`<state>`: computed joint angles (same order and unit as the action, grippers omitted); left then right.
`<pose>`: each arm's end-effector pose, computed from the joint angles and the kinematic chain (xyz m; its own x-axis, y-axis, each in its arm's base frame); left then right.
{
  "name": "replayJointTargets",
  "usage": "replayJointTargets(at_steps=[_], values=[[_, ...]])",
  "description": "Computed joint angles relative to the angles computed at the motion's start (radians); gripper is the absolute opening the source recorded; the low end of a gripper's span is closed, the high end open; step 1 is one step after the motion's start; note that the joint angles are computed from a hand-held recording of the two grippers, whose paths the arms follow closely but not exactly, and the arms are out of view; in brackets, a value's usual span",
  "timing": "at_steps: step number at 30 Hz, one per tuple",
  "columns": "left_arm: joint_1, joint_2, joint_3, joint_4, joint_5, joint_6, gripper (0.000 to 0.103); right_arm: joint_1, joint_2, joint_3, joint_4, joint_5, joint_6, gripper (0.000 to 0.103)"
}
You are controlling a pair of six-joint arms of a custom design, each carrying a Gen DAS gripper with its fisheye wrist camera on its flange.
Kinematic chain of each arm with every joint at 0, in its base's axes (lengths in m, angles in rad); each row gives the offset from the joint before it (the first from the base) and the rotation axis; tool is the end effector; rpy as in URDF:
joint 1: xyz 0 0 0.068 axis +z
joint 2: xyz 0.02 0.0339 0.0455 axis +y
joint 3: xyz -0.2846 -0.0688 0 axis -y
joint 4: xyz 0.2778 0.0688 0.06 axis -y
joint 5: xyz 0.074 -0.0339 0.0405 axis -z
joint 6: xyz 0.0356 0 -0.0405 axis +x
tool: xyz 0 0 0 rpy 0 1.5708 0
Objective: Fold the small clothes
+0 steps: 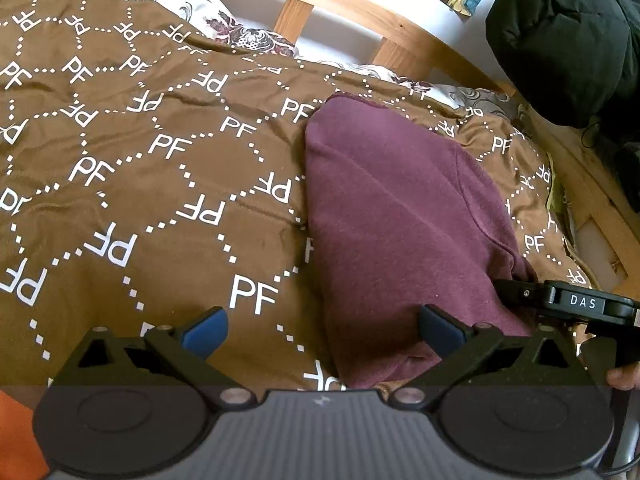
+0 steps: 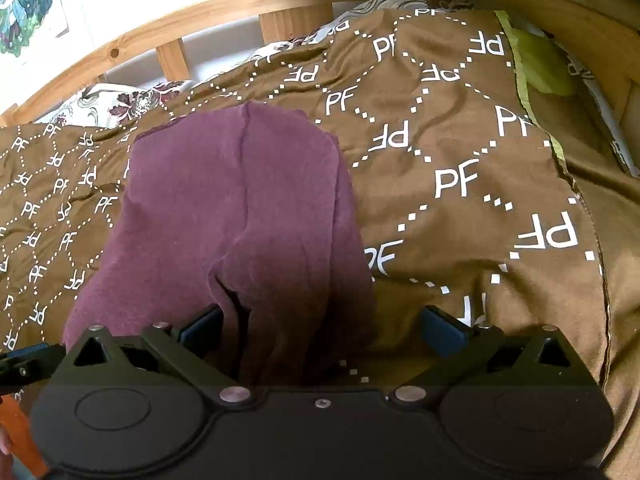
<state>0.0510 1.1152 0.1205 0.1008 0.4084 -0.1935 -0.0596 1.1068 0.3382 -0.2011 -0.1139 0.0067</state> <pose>0.1638 -0.0058 0.0856 -0.8028 -0.2177 -0.5552 0.0482 0.9043 -0.4243 0.1958 -0.0076 0.1278 -0.8233 0.0558 -0.5649 0.0005 0.9952 0.0975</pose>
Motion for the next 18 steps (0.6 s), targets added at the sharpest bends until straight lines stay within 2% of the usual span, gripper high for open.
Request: replayJointTargets(at_steps=[18], values=[[0.023,0.045,0.006,0.016,0.035,-0.018,0.103,-0.005,0.006,0.006,-0.009,-0.015,0.007,0.102]])
